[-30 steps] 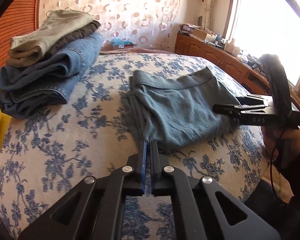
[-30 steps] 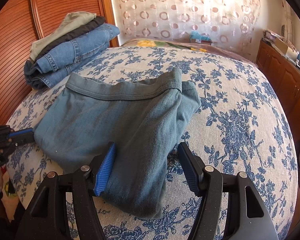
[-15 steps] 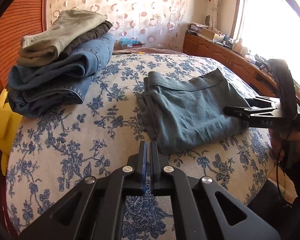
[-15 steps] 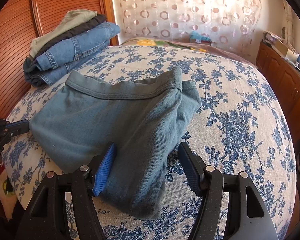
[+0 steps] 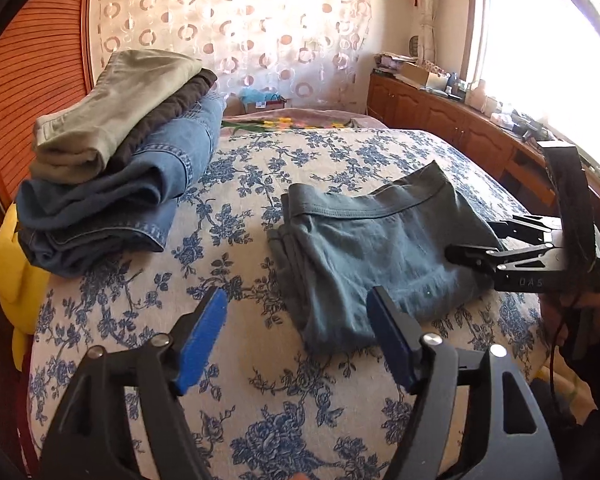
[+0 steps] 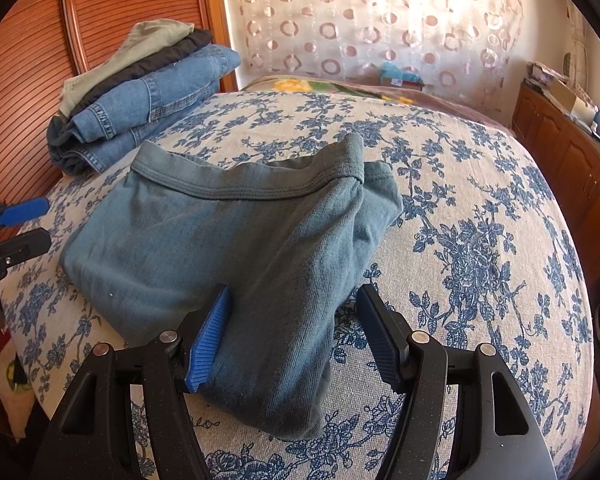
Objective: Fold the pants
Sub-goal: 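Close the left gripper on the folded shorts' edge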
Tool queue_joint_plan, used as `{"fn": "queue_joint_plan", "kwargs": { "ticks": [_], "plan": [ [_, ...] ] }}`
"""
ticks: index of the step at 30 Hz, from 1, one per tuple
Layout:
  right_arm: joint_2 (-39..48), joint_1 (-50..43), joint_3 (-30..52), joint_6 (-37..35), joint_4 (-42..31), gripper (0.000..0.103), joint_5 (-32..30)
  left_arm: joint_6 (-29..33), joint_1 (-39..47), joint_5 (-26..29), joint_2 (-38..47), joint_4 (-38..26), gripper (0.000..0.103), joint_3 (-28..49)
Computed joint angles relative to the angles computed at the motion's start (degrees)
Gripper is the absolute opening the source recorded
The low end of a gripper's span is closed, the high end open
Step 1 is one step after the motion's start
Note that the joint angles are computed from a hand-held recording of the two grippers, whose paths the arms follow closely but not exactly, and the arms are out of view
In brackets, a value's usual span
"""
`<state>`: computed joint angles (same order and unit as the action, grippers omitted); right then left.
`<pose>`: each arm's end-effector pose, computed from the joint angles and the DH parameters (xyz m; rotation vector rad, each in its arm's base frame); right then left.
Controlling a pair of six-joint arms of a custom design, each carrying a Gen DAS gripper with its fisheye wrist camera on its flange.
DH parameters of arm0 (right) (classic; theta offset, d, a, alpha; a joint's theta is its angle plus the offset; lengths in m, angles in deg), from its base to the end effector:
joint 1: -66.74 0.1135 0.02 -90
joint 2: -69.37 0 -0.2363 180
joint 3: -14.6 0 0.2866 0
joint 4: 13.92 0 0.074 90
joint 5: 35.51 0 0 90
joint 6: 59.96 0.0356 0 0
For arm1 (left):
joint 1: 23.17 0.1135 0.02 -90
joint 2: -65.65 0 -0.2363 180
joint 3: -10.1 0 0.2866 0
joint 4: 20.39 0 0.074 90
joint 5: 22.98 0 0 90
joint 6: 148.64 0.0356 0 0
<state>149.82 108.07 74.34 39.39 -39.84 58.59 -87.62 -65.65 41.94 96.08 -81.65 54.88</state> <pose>0.2450 0.2121 0.1656 -0.6303 2.3241 0.3319 0.1330 -0.1013 0.2266 0.0694 2.2951 -0.1144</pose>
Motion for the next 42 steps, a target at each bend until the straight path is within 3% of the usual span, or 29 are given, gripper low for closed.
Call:
{"fn": "queue_joint_plan", "kwargs": {
  "ticks": [9, 19, 27, 33, 40, 42],
  "plan": [
    [-0.2, -0.2, -0.1, -0.1, -0.2, 0.066, -0.1, 0.3, 0.4, -0.1, 2.7, 1.6, 0.074, 1.1],
    [-1.7, -1.8, 0.2, 0.0, -0.8, 0.066, -2.6, 6.0, 9.4, 9.6, 10.6, 8.3, 0.074, 3.7],
    [3.0, -6.8, 7.6, -3.5, -5.0, 0.066, -8.8, 7.9, 15.4, 15.8, 18.7, 12.5, 0.074, 6.7],
    [7.5, -9.6, 12.2, -5.2, -6.5, 0.066, -12.3, 9.2, 17.4, 18.1, 23.6, 13.9, 0.061, 8.3],
    [11.7, -11.1, 15.0, -6.8, -6.9, 0.066, -15.3, 9.1, 19.0, 20.9, 26.4, 15.8, 0.057, 7.8],
    [11.8, -10.6, 15.2, -7.3, -6.9, 0.063, -15.1, 9.0, 18.9, 21.2, 26.4, 16.0, 0.048, 7.8]
  ]
}}
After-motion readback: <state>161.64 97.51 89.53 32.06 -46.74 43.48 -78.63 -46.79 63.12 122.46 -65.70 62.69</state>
